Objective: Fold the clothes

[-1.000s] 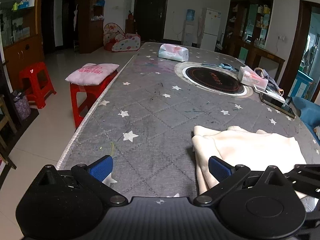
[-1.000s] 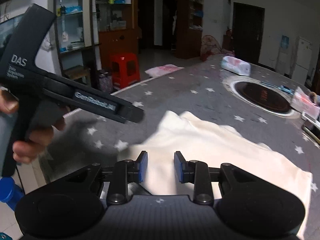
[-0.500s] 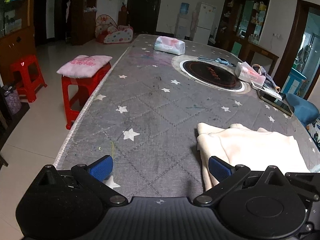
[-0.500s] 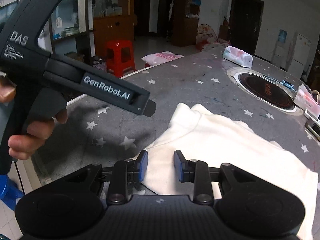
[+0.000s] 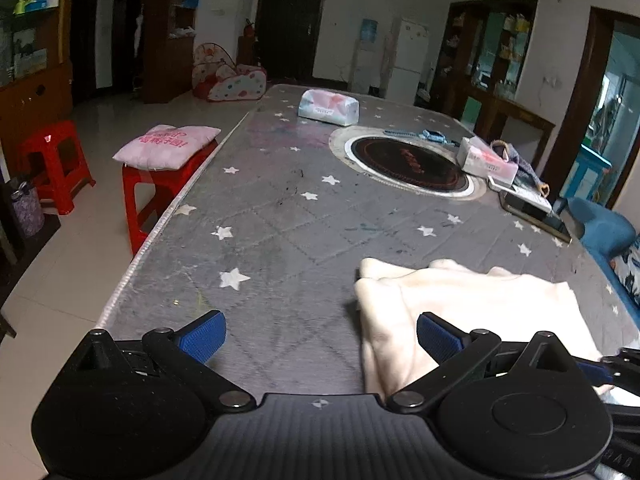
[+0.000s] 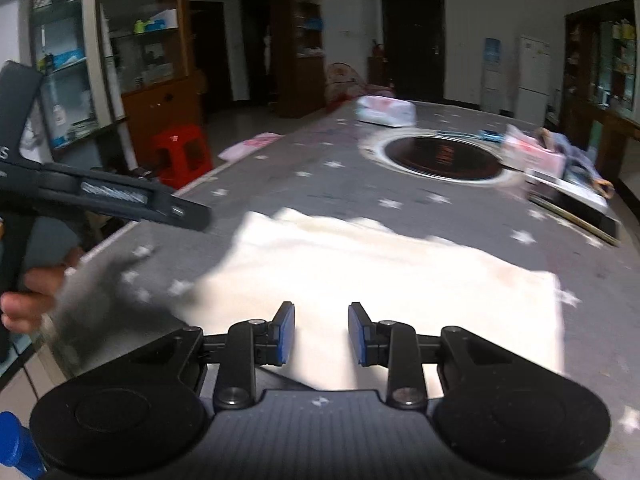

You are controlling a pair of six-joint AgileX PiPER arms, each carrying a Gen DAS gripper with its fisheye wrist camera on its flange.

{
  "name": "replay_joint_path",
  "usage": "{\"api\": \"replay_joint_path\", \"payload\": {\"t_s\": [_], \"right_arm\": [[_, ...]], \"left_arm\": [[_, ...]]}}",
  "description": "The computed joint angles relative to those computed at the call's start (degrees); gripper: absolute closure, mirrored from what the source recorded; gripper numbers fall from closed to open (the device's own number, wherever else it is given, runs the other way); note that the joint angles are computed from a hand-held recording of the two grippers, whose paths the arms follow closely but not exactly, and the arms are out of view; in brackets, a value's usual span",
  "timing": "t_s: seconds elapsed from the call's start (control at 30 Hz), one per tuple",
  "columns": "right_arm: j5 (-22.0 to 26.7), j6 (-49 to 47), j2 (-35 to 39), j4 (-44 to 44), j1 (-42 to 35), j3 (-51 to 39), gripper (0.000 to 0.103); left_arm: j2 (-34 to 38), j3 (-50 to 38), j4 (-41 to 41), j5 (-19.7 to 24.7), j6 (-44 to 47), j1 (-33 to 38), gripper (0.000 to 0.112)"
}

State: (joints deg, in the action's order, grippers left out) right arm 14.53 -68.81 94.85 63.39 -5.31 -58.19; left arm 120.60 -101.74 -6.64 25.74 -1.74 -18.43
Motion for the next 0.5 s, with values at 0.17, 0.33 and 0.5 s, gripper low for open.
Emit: {"api": "replay_joint_path", "payload": {"t_s": [0.17,0.33,0.5], "right_arm": [[6.5,-10.5,0.0,6.9,-10.3,2.0,0.074],[15.2,-24.7,2.1,18.6,-20.4,4.2,0.076],[25.0,-31.2,3.4,23.6,-27.6,6.2,0.078]], "left_arm": [[-1.0,2.5,12.6,-1.5,-14.3,-4.0,0.009],[1.1,-1.2,24.5,2.4,-24.4,-7.9,0.009],[4.7,-7.7,28.9,8.5,-27.3,-10.4,0.009]]}}
